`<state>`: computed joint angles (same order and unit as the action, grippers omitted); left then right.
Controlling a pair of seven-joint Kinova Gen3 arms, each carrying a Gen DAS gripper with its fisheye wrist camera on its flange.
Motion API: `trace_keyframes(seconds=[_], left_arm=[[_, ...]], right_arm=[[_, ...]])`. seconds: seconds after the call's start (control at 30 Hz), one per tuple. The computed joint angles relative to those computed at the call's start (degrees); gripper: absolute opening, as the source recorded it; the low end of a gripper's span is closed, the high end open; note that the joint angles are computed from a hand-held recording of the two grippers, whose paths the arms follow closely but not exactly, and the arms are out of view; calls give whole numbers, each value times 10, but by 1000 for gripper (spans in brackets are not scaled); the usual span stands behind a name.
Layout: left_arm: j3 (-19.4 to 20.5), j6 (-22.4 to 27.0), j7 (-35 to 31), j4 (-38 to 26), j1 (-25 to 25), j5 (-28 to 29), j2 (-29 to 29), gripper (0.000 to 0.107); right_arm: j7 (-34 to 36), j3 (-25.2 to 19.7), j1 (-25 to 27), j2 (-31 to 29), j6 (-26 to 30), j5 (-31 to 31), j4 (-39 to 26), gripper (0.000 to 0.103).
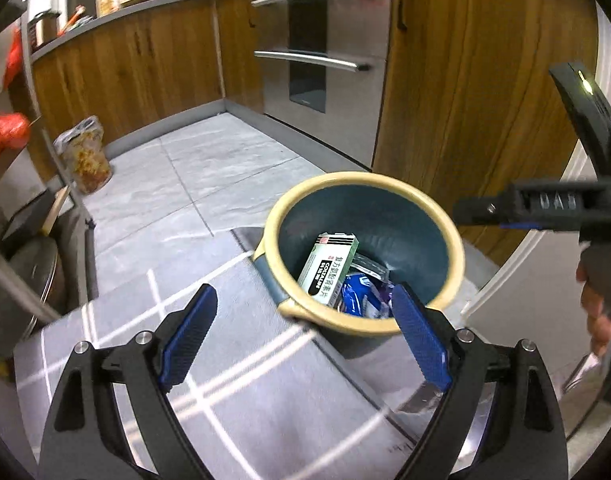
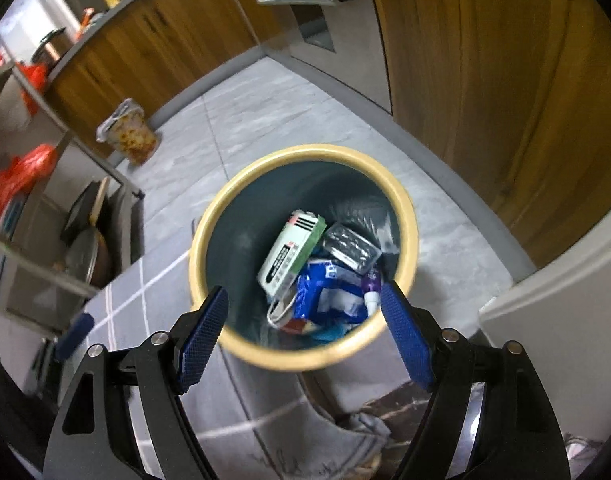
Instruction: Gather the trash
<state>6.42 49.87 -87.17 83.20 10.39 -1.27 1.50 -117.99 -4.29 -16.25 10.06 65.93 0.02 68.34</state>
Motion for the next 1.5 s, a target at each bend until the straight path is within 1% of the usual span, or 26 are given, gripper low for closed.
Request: trace_keyframes(seconds=[0.07, 0.1, 0.17, 0.2, 0.27, 0.33, 0.37, 0.4, 0.5, 0.53, 0.57, 0.6, 0.63, 0.7, 0.73, 0.8, 0.83, 0.87, 0.93, 1.0, 1.03, 1.17, 1.3, 1.37, 1.5], left_arm=[[-3, 2, 1, 6, -3, 13, -21, 88], [0, 2, 5, 10, -3, 10, -37, 89], [12, -6, 29, 18, 1, -24, -62, 98], [19, -13, 40, 25, 2, -39, -73, 97], [26, -18, 53, 30, 1, -52, -94, 97], [28, -21, 66, 37, -3, -48, -119, 97], [31, -23, 73, 41, -6, -50, -130, 97], [42, -27, 85, 48, -13, -62, -146, 97], [62, -44, 105, 65, -27, -79, -183, 97], [63, -50, 108, 73, -30, -77, -197, 97], [72, -56, 118, 82, -38, -80, -211, 98], [86, -59, 130, 86, -50, -87, -219, 98], [103, -66, 142, 93, -68, -96, -228, 98], [119, -92, 157, 111, -82, -108, -241, 98], [134, -94, 166, 114, -98, -113, -243, 98], [186, -89, 207, 118, -148, -150, -245, 98], [202, -85, 221, 119, -162, -164, -246, 98], [208, -87, 226, 123, -165, -169, -245, 98], [194, -97, 221, 133, -149, -162, -241, 98], [183, -103, 229, 138, -145, -154, -238, 98], [180, -103, 234, 138, -145, -154, -238, 98], [165, -108, 248, 141, -144, -150, -240, 98], [167, -112, 257, 142, -150, -156, -241, 98], [164, -109, 254, 140, -144, -154, -239, 98], [170, -108, 252, 142, -142, -161, -239, 98]], right_arm=[[-10, -4, -11, -31, -20, 21, 28, 79], [-23, -17, -11, -51, -34, 37, 47, 81], [-60, -66, 11, -82, -59, 79, 78, 87], [-80, -87, 20, -104, -76, 103, 99, 91], [-118, -140, 54, -136, -100, 149, 130, 93], [-156, -188, 90, -172, -127, 196, 162, 95], [-177, -199, 98, -193, -144, 219, 181, 96], [-199, -202, 94, -205, -152, 242, 192, 96], [-261, -175, 41, -242, -174, 311, 228, 98], [-278, -177, 36, -252, -181, 330, 238, 98], [-298, -189, 43, -262, -187, 353, 248, 98], [-314, -196, 42, -266, -187, 373, 253, 98], [-328, -211, 52, -271, -189, 390, 258, 98], [-337, -234, 67, -274, -188, 408, 261, 98], [-342, -247, 74, -274, -183, 418, 260, 98], [-361, -285, 91, -267, -159, 452, 256, 98], [-370, -297, 94, -264, -151, 468, 256, 98], [-380, -305, 93, -262, -142, 484, 256, 98], [-410, -327, 95, -255, -121, 523, 257, 98], [-429, -336, 89, -247, -105, 547, 258, 98], [-429, -334, 82, -243, -98, 550, 256, 98], [-421, -315, 49, -237, -94, 553, 258, 98], [-413, -296, 17, -239, -96, 568, 267, 98], [-414, -288, 2, -238, -91, 573, 267, 98], [-412, -270, -21, -233, -77, 570, 261, 98]])
